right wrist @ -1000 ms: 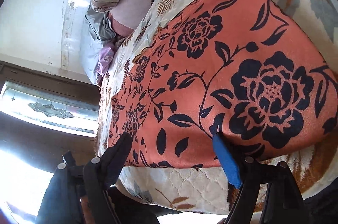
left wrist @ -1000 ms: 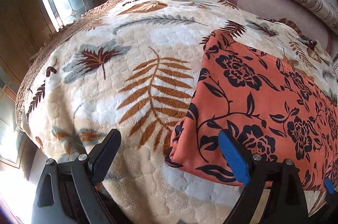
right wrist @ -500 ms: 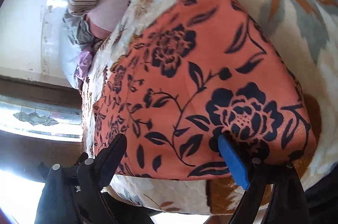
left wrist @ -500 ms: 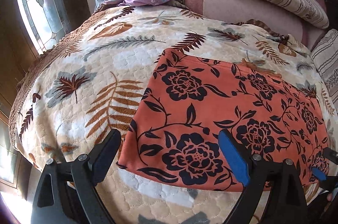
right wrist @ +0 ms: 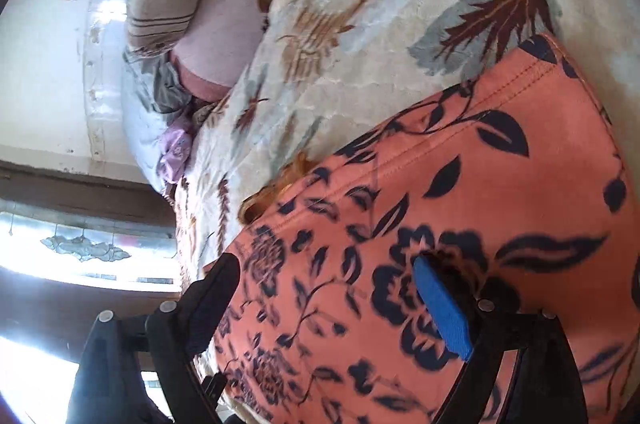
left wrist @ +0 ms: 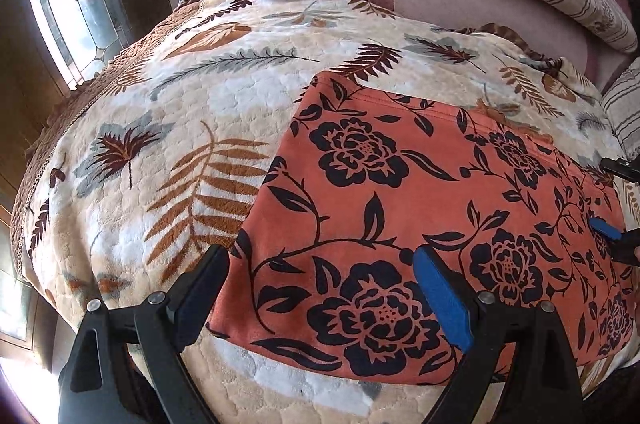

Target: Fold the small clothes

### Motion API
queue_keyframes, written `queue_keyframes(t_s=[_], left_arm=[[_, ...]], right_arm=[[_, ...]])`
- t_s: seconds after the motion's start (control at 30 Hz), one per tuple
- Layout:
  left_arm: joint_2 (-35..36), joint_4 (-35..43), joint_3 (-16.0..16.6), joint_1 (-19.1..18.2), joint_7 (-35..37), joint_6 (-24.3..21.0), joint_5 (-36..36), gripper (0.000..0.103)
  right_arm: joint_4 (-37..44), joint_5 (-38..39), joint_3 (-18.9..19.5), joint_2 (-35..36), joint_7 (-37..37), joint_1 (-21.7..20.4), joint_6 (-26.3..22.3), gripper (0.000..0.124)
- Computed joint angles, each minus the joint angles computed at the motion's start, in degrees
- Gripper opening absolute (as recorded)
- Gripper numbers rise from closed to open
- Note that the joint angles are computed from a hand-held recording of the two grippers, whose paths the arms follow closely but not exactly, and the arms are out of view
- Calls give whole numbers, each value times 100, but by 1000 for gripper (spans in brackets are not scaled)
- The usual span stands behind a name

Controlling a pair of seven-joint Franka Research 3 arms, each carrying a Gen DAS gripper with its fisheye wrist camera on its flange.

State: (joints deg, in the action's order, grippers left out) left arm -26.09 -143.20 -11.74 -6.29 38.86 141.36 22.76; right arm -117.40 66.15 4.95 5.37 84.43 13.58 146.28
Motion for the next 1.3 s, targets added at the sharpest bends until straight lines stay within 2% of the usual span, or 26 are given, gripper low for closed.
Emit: queue_keyframes(t_s=[0.03,0.13,0.37,0.43,0.47,0.5,0.57,0.63,0.67,0.73,0.77,0.8,0.87,0.9,1.03,1.1,1.17,1.2,1.27,1.3], left_arm=[[8,10,4,-3,17,-16,0,94],[3,23,-14,15,4,-11,54,94],[-136,24,-57,-138,48,-54,-52,93],[-201,28,-88,-209,74,-93,-87,94],[-236,27,-95,-253,110,-114,-110,94],[-273,26,-101,-300,164,-148,-129,94],[-359,8,-151,-343,189,-208,-112,94],[-423,-28,-157,-402,171,-205,-168,94],[-434,-48,-148,-440,171,-180,-218,94],[-353,-19,-163,-513,221,-233,-293,94],[-288,15,-155,-570,310,-296,-342,94],[-262,21,-158,-617,386,-327,-366,94],[-287,2,-246,-619,348,-360,-289,94],[-272,13,-259,-632,322,-365,-295,94],[-98,115,-292,-685,261,-246,-317,94],[20,170,-310,-712,252,-157,-296,94],[147,226,-331,-741,256,-119,-276,94],[214,252,-327,-756,271,-91,-276,94],[315,275,-337,-754,223,-25,-250,94],[364,286,-328,-758,212,-11,-259,94]], right_arm=[[-63,151,10,-80,-66,3,89,90],[-465,-29,1,-663,-277,125,272,90],[-2313,478,-226,-2413,-760,650,139,90],[-2725,609,-224,-2562,-760,698,339,90],[-2869,1182,-412,-2654,-1161,886,451,90],[-2986,1460,-440,-2794,-1163,919,547,90],[-3114,1328,-345,-3082,-898,858,672,90],[-3207,1573,-353,-3314,-1275,958,890,91],[-3264,1477,-341,-3359,-1215,946,928,92],[-3392,816,-244,-3233,-649,797,1056,92],[-3454,960,-407,-3267,-653,864,969,91],[-3532,1179,-496,-3411,-614,978,1112,91],[-3619,720,-333,-3677,-132,868,1183,92],[-3649,647,-328,-3796,-112,916,1240,92],[-3938,780,-434,-4149,71,1241,1228,92],[-4012,1044,-521,-4097,-44,1393,1248,92],[-4002,1266,-517,-3945,-28,1398,1443,92],[-3942,1582,-587,-3835,-261,1445,1544,92],[-3890,1662,-560,-3642,-175,1322,1605,92],[-3836,1964,-590,-3573,-353,1337,1641,93]])
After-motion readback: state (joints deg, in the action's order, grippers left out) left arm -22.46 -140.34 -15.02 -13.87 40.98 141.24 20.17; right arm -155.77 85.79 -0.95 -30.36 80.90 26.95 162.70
